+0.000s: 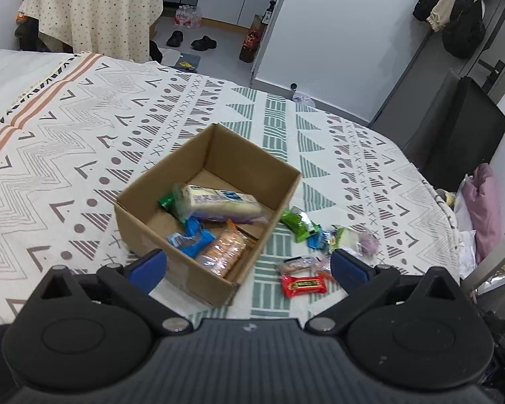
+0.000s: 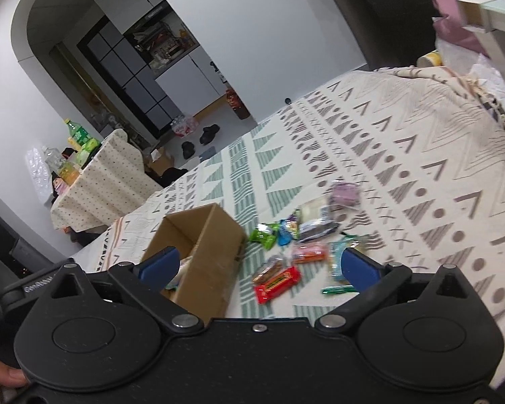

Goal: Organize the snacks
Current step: 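Withdraw both grippers from the box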

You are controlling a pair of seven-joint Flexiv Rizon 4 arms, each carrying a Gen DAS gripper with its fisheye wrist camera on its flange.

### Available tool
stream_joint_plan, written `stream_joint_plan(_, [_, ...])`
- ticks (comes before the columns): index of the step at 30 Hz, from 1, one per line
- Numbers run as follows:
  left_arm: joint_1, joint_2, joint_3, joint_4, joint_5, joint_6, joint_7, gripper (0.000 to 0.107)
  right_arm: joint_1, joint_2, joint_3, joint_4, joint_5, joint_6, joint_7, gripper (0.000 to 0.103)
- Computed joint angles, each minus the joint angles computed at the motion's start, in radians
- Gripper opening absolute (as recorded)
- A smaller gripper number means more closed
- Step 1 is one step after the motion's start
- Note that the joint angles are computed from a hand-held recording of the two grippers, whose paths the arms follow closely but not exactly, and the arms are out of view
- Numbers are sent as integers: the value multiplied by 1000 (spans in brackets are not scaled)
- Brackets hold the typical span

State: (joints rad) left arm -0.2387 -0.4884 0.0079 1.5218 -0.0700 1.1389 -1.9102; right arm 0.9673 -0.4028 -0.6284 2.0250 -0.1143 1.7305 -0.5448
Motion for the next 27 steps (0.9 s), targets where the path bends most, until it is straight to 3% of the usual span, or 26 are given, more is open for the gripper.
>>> stream_joint_plan(6, [-26, 16, 5, 22, 16, 36, -28, 103, 62, 32, -84, 60, -1, 5, -33, 103])
stream_joint_plan(11, [-48, 24, 15, 23, 51, 39, -46, 103, 69, 61, -100, 91, -8, -5, -70, 103])
stream_joint_plan(22, [-95, 34, 40, 13, 130, -1, -102, 103, -7, 117, -40, 133, -77, -12, -104, 103])
stream_joint_plan(27, [-87, 30, 19, 12, 128, -15, -104, 103, -135, 99, 90, 126, -49, 26, -111, 103])
